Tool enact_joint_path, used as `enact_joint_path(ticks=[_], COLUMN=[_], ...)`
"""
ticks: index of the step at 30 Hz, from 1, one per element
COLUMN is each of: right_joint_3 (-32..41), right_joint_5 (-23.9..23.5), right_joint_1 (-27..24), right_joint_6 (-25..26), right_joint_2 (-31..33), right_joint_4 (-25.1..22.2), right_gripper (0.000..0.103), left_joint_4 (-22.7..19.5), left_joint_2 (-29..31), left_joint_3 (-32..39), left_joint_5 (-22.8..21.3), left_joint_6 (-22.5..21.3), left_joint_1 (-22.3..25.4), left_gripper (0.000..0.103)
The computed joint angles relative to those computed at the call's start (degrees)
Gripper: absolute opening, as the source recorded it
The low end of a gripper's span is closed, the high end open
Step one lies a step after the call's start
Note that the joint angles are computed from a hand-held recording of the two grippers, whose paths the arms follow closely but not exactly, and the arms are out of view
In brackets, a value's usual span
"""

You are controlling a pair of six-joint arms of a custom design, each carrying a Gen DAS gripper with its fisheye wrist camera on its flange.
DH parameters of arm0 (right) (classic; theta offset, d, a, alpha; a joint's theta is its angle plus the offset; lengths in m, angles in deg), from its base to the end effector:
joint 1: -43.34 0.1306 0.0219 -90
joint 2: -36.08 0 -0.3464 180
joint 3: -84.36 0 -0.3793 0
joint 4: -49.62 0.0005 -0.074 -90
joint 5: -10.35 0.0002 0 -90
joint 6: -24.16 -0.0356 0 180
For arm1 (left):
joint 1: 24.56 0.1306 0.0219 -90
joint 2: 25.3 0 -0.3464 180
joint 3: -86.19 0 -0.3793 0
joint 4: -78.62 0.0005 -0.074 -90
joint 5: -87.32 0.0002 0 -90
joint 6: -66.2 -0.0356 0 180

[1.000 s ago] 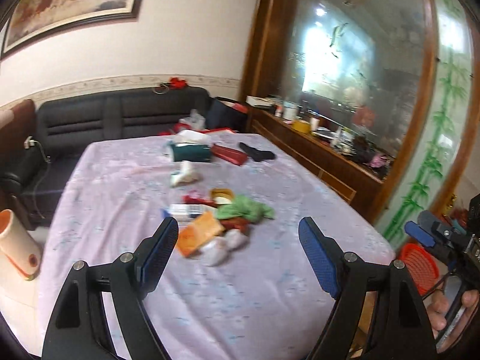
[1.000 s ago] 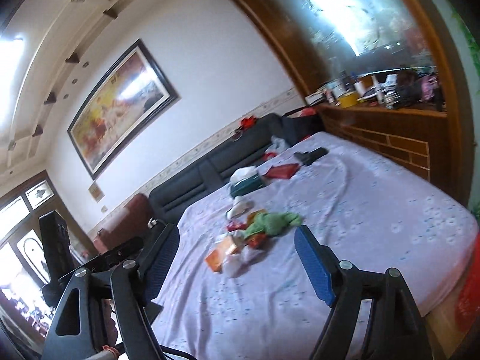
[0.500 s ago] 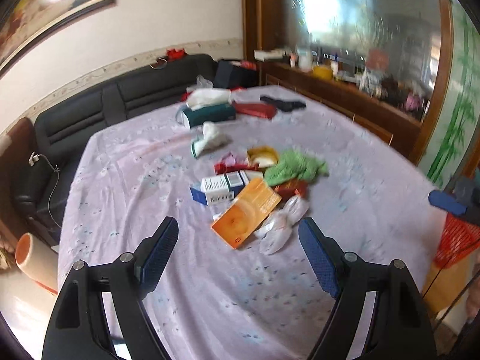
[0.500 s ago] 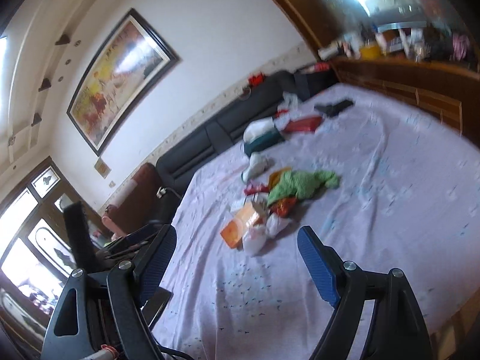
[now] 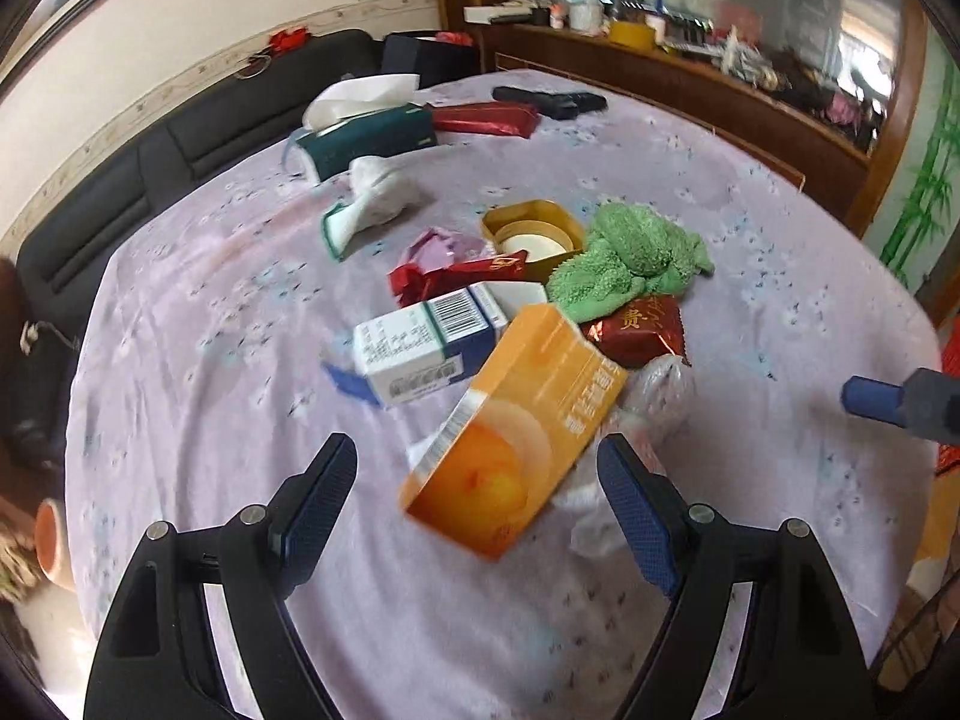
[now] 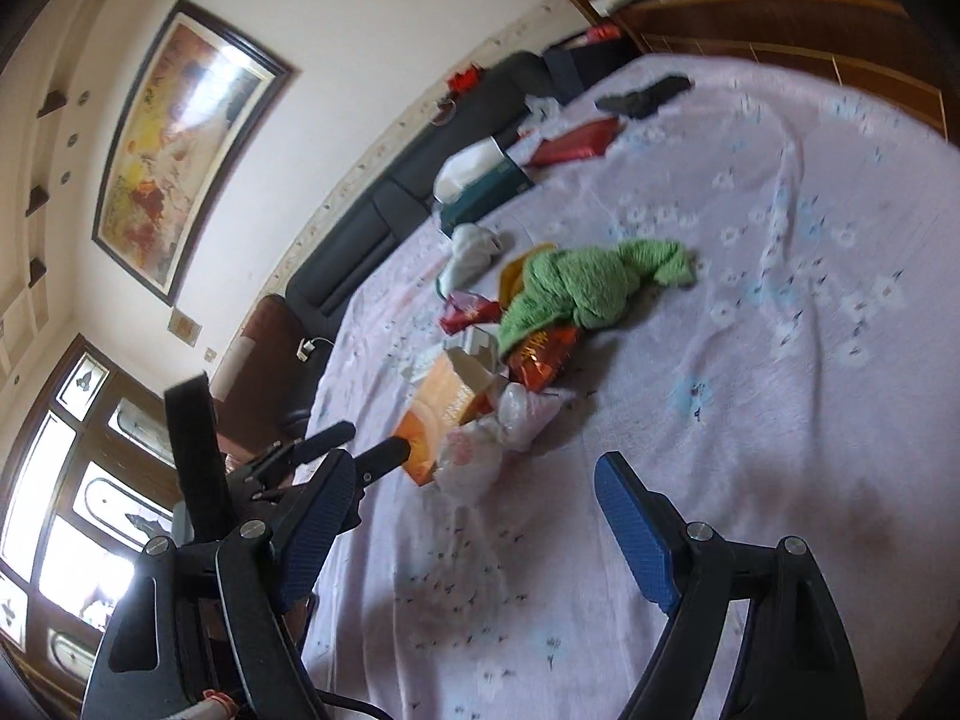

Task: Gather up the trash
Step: 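Return both tools to the table and approach the orange box, then grasp the white plastic bags with the right tool while the left tool grasps the orange box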

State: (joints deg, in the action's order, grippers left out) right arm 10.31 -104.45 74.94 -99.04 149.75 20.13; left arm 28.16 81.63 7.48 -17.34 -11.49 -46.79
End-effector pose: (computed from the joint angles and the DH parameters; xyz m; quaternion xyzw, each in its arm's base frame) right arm 0.5217 0.3379 0.3325 -0.0832 0.8761 0.3951 0.2635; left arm 0.5221 -0.2042 0.3346 0.0450 0.9484 0.0307 0.3123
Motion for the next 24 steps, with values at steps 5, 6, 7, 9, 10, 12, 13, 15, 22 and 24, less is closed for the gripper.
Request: enact_joint_path(ticks=[5, 6, 7, 9, 10, 12, 13, 15, 22, 24], right_joint_3=[3.64, 4.13, 4.81, 5.67, 6.06, 7.01, 7.63, 8.81, 13.84, 15.03], right_joint_5=[-1.77, -1.82, -1.69, -1.71, -1.84, -1.82, -2.06, -2.07, -1.08, -1.74], right_joint_1=[-0.57, -0.66, -0.78, -0.81, -0.85, -0.87, -0.87, -0.79, 0.54, 1.10], right_joint_6=[-3.16, -3.59, -3.95, -4.20, -4.29, -4.33, -4.42, -4.56, -2.55, -1.86], right_joint_2=[4.29, 4.86, 5.52, 6.27, 6.66, 7.40, 7.94, 8.91, 12.19, 13.05], right_joint_4=[-1.04, -1.23, -1.75, -2.17, -2.32, -3.07, -3.41, -4.23, -9.75, -10.57], right_gripper=[0.086, 0.086, 0.086, 0.086, 0.086, 0.086, 0.085, 0.084, 0.078, 0.075], left_joint_4=[-1.91, -2.59, -2.90, -3.16, -3.85, -5.47, -5.78, -6.21, -3.11, -1.57], left_joint_2=[4.04, 5.03, 5.49, 6.34, 6.89, 7.65, 7.51, 6.57, -2.64, -5.36], left_joint_3=[4.18, 5.20, 5.65, 6.19, 6.64, 7.28, 7.01, 5.93, -3.34, -6.27], left_joint_5=[0.84, 1.21, 1.38, 1.50, 1.36, 1.10, 1.68, 1.09, 6.02, 7.35], left_joint_6=[-2.16, -1.85, -1.67, -2.12, -2.05, -1.53, -1.21, 0.77, 9.54, 11.80], left_joint_1=[-0.14, 0.06, 0.13, 0.14, 0.16, 0.24, 0.40, 0.69, 2.06, 2.14], left_gripper=[0.081, 0.081, 0.081, 0.081, 0.081, 0.067, 0.050, 0.028, 0.022, 0.022])
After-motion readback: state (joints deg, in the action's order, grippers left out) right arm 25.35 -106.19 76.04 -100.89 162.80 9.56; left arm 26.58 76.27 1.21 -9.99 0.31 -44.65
